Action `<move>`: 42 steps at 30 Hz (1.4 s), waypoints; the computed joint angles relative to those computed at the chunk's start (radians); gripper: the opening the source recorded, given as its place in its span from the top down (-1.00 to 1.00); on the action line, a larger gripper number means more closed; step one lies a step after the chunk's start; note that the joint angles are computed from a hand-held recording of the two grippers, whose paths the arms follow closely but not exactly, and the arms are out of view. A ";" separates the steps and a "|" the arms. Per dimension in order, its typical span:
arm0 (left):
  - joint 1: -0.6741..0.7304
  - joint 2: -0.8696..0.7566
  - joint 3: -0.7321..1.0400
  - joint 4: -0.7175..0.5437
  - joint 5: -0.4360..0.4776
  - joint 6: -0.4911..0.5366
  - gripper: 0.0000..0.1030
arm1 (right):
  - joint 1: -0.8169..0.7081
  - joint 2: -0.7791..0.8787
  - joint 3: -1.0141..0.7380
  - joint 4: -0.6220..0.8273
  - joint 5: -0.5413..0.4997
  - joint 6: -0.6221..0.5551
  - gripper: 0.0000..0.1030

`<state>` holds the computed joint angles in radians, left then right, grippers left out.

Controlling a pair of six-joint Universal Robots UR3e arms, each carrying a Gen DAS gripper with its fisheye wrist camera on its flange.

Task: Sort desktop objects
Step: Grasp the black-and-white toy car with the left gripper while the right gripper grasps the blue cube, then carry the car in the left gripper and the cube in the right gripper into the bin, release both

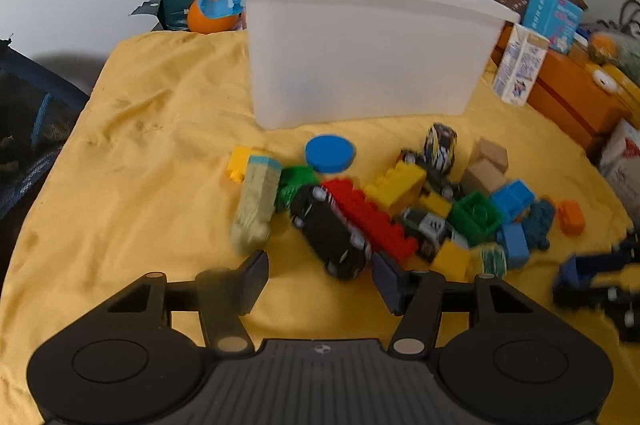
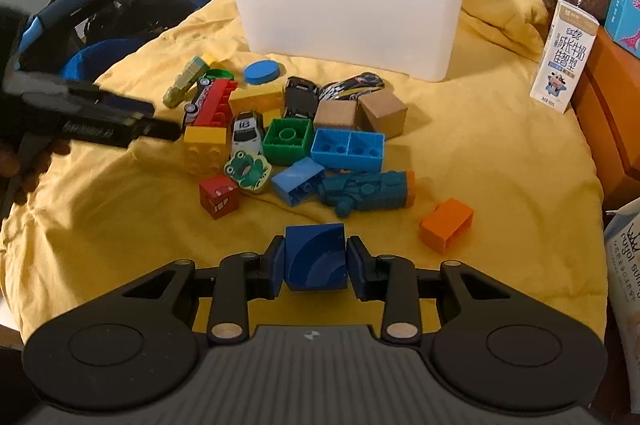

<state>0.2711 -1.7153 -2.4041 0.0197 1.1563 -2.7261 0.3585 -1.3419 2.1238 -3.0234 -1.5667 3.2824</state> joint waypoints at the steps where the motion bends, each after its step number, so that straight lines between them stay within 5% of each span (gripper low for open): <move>1: -0.020 -0.025 0.021 0.013 0.016 -0.009 -0.18 | 0.005 0.004 -0.006 0.003 -0.003 0.003 0.30; 6: -0.097 -0.116 0.113 0.005 0.092 -0.004 -0.16 | 0.020 -0.001 -0.019 0.014 -0.010 0.008 0.30; 8: -0.081 -0.121 0.109 0.013 0.060 0.007 0.03 | 0.024 -0.005 -0.020 0.019 -0.014 0.015 0.30; 10: -0.056 -0.102 0.091 0.002 0.026 0.041 0.49 | 0.023 -0.011 -0.016 0.015 -0.017 0.018 0.30; 13: -0.005 -0.036 0.031 -0.001 -0.030 0.069 0.70 | 0.030 -0.023 -0.007 0.007 -0.029 0.033 0.30; 21: 0.169 0.223 -0.127 -0.164 -0.185 0.173 0.71 | 0.010 -0.039 0.025 -0.029 -0.015 0.045 0.30; 26: 0.177 0.325 -0.112 -0.407 -0.169 0.237 0.60 | 0.013 -0.031 0.000 -0.019 -0.010 0.047 0.30; 28: 0.141 0.288 -0.163 -0.247 -0.107 0.221 0.02 | 0.015 -0.022 -0.012 -0.007 -0.011 0.039 0.30; 29: 0.117 0.248 -0.172 -0.164 -0.072 0.182 -0.02 | 0.018 -0.017 -0.015 0.000 -0.014 0.035 0.30; 37: 0.017 0.088 -0.090 -0.052 -0.050 0.114 -0.02 | 0.038 -0.001 -0.014 0.017 -0.030 0.045 0.29; 42: -0.017 0.075 -0.075 -0.088 -0.006 0.134 0.05 | 0.031 0.015 -0.006 0.017 -0.034 0.062 0.27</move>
<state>0.2540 -1.6406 -2.4794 -0.0687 1.1505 -2.5922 0.3896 -1.3270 2.1180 -3.0066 -1.6003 3.3446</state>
